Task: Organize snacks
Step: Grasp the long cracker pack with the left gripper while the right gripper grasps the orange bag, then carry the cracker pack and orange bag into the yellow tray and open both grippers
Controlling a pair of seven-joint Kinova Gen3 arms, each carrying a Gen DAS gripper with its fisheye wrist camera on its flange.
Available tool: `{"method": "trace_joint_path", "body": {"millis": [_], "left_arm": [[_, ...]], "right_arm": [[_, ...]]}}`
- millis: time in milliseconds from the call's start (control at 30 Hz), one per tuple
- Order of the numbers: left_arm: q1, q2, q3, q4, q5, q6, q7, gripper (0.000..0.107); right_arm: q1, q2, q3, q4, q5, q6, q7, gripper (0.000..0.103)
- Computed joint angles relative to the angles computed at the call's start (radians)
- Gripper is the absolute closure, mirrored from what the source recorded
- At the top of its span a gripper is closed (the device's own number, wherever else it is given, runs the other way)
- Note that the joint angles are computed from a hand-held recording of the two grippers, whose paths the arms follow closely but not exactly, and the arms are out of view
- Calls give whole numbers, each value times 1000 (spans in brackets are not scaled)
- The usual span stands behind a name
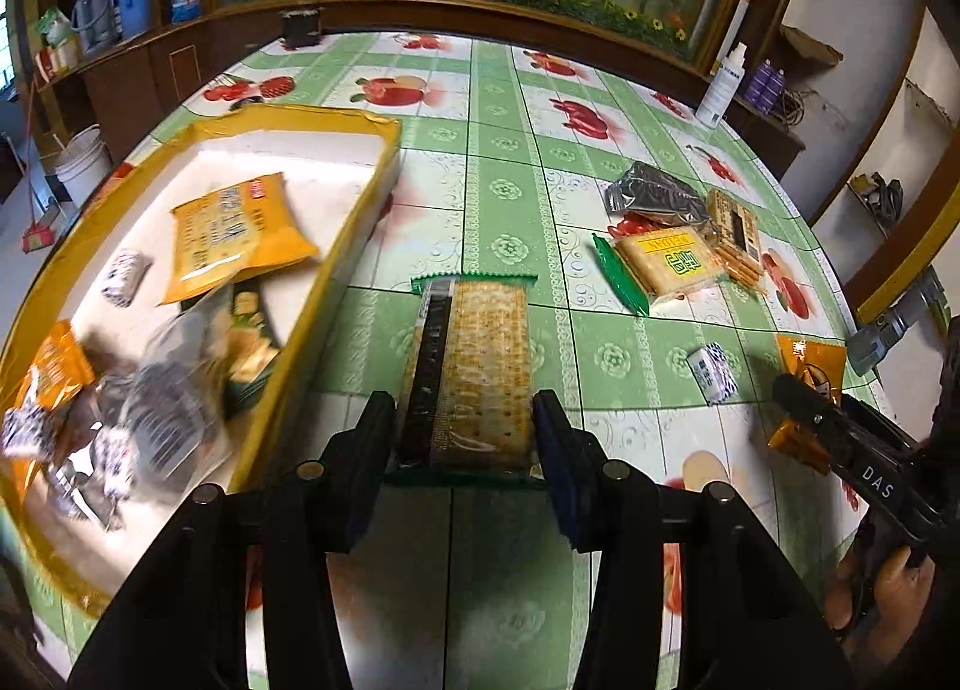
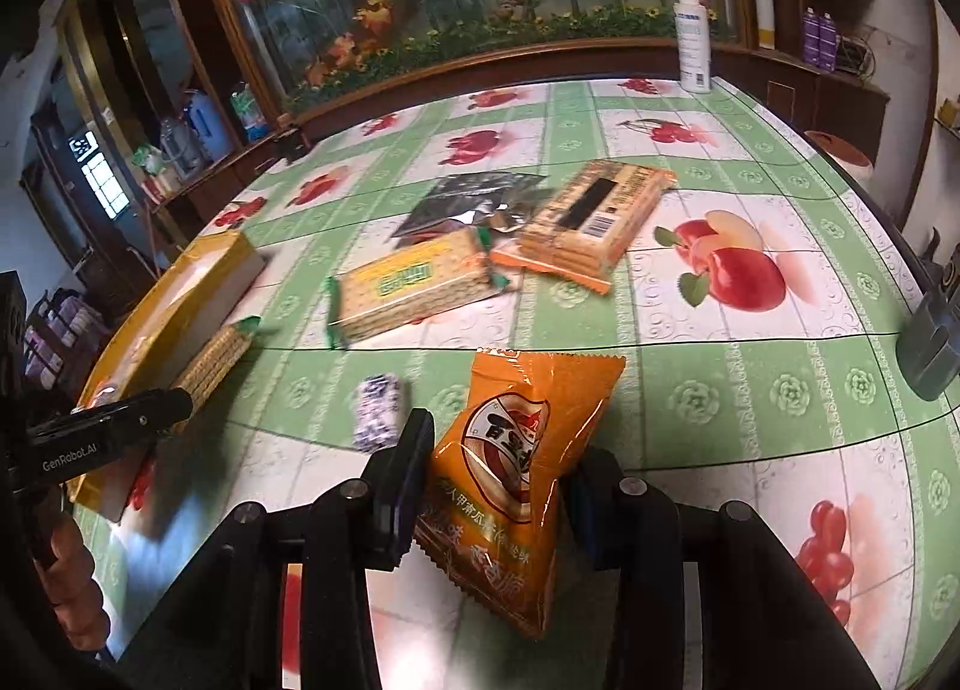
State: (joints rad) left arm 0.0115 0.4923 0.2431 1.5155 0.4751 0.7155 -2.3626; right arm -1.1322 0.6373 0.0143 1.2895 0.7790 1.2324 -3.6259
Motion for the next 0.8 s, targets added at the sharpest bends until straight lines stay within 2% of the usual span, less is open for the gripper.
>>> {"method": "trace_joint_path", "body": {"millis": [233,467,533,600,633,667,800], "left_arm": [[-55,-53,15,91,52,0,-106,62],[-29,-45,-17,114,28,16,-112,62],[-9,-49,-26,118,12,-5,-98,61],[45,-51,-56,115,-49,-36,-43,51],[77,-49,-72,113,-87,-57,-3,39],[98,-46,-80,113,-116,-77,27,35],[124,-28,-67,107,-173,-120,90,33]], "right_arm": [[-26,21,-3,-52,22,-38,40,61],[-39,61,9,-113,-11,-64,100,61],[-46,66,16,-122,-20,-64,107,61],[-54,70,23,-132,-25,-59,109,61],[-56,69,27,-130,-26,-61,108,61],[-58,68,29,-132,-26,-59,108,61],[-67,68,35,-137,-26,-49,108,61]]}}
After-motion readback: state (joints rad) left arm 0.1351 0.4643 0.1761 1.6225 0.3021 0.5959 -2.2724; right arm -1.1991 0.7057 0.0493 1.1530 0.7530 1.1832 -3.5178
